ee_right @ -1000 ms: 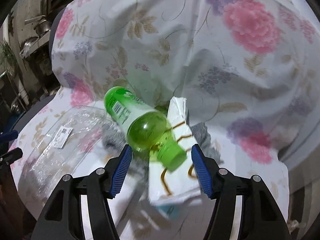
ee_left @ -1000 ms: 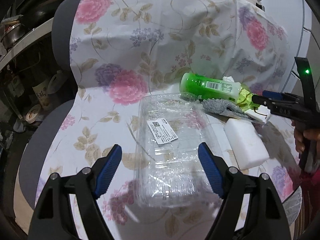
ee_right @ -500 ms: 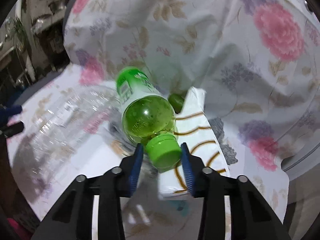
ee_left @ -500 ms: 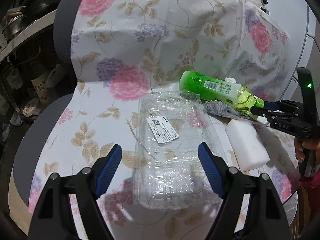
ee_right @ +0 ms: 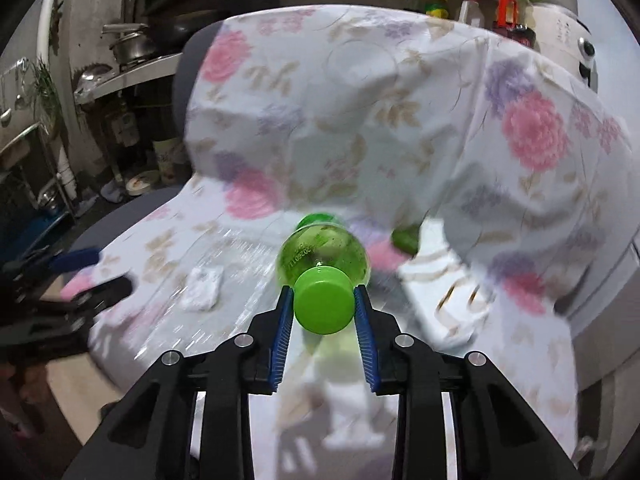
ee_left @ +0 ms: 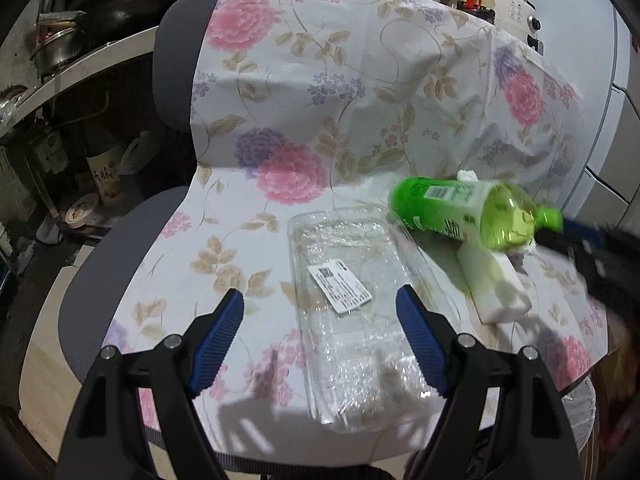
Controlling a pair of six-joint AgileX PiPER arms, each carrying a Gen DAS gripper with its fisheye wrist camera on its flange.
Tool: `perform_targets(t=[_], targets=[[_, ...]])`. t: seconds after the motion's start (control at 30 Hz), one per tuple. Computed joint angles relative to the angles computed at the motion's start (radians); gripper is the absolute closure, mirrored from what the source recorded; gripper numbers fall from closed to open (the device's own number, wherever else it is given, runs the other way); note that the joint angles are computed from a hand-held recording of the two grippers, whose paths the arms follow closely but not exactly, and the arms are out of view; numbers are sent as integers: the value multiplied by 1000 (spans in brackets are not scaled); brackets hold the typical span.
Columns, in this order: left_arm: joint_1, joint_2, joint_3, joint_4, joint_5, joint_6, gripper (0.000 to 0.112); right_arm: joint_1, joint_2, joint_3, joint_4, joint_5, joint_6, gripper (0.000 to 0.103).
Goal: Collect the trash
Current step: 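Grasp the green tea bottle with the right gripper and lift it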
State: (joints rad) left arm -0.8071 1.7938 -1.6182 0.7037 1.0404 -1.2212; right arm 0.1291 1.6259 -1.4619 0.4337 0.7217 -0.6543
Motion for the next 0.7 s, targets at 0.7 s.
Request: perform_targets(t=[0.7], targets=[[158,20,184,-188,-171,39,64,-105,-206,298,141,26,-118,48]])
